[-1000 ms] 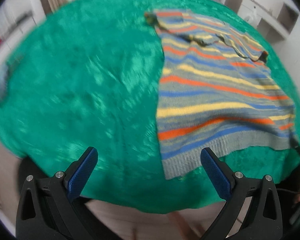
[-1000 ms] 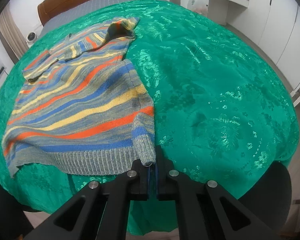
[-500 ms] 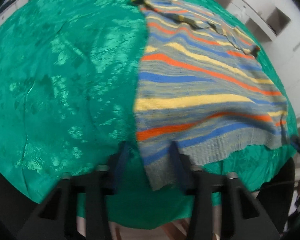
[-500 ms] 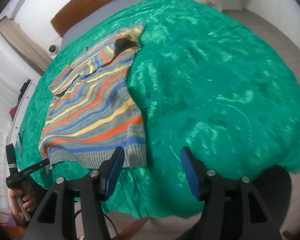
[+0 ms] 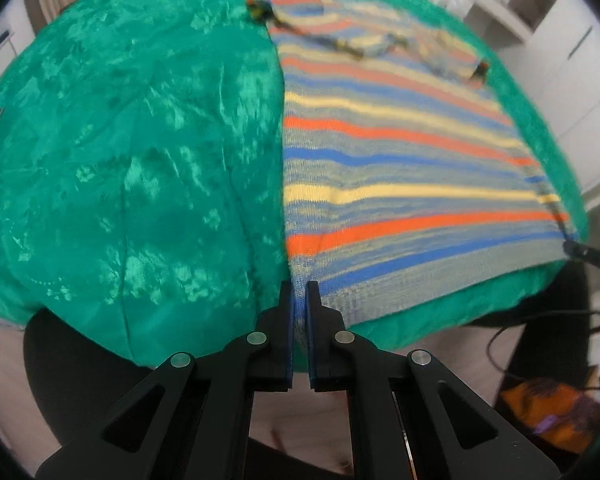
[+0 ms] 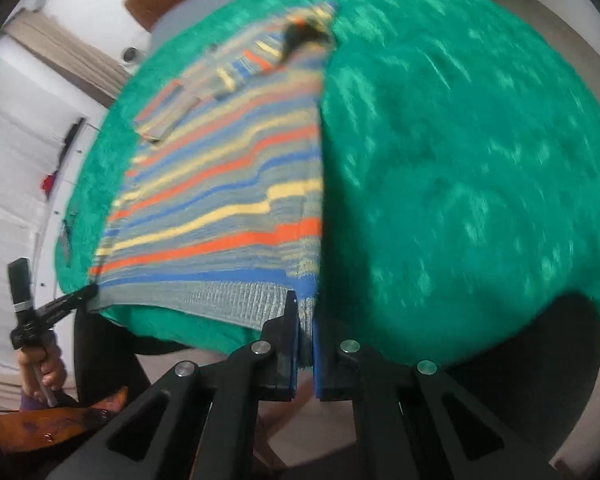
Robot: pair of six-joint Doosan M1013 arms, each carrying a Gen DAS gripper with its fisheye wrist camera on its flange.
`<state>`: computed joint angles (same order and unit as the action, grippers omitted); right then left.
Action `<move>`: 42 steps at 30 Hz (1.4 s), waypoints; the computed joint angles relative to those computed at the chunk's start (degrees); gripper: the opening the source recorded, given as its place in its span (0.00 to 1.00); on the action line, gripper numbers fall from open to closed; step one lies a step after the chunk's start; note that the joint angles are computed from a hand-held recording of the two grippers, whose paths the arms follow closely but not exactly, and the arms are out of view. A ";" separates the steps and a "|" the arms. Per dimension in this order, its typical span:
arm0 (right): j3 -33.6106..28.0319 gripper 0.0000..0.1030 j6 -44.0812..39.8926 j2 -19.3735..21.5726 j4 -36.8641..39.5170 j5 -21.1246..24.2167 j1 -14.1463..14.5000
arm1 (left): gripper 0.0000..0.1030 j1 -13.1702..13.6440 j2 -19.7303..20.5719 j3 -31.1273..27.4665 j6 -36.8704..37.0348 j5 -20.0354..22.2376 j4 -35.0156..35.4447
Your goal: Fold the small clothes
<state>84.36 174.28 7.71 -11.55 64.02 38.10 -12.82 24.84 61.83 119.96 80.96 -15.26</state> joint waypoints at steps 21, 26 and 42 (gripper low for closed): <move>-21.59 0.48 -19.94 9.29 -9.90 31.73 -1.17 | 0.63 -2.64 -4.22 6.96 -8.66 -16.08 10.83; -38.71 0.74 -42.10 18.94 -13.82 29.77 -4.90 | 0.68 -2.46 -3.16 4.94 -14.22 -23.07 10.14; -34.76 0.04 -39.86 23.92 -11.33 12.82 -13.78 | 0.69 -1.35 -3.23 5.51 -19.29 -19.73 14.86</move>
<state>49.60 134.42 31.63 -22.88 76.85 24.32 -14.17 21.61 67.35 100.67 61.23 -0.40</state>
